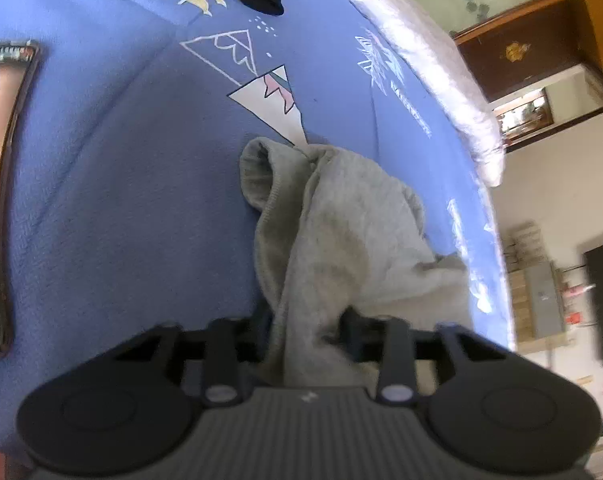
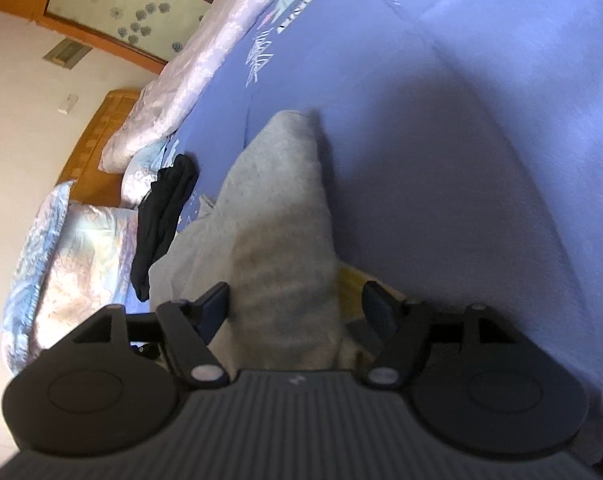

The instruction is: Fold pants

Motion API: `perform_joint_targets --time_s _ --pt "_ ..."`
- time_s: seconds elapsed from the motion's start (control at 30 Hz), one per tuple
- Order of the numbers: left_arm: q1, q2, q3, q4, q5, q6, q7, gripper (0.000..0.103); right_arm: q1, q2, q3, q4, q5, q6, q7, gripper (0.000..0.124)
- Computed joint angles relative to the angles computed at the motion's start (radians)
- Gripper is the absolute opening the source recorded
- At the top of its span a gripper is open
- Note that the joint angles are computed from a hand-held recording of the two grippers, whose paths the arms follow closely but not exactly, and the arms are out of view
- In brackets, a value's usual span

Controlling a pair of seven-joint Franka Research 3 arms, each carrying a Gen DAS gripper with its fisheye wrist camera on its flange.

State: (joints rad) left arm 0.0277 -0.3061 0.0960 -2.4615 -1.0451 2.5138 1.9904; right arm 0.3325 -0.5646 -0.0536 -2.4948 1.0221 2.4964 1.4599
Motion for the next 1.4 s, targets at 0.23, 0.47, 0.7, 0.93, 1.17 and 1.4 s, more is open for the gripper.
perform_joint_targets --time_s 0.23,0.47,0.7,0.93,1.17,1.4 --pt "-0.044 0.014 -0.041 0.005 -0.001 0.085 0.027 0.074 0.011 0.013 0.003 0.025 -0.019 -0.024 -0.009 0.076" --pt "-0.065 0.0 -0.038 -0.012 0.06 0.139 -0.027 0.043 0.034 0.053 0.038 0.056 -0.04 0.001 -0.05 0.077" --pt "-0.071 -0.031 -0.019 -0.006 0.082 0.095 -0.039 0.028 0.013 0.071 0.042 0.105 -0.129 -0.084 -0.008 0.036" --pt "-0.104 -0.062 0.024 0.084 0.085 0.075 0.027 0.028 0.043 0.08 0.051 0.211 -0.158 -0.002 -0.105 0.033" --pt "-0.083 0.09 -0.004 0.386 0.138 0.073 0.081 0.028 0.056 0.254 0.024 0.464 -0.12 0.068 -0.245 0.033" --pt "-0.016 0.39 -0.089 0.802 0.205 0.194 0.096 0.029 0.006 0.607 0.057 0.901 -0.033 0.166 -0.424 0.033"
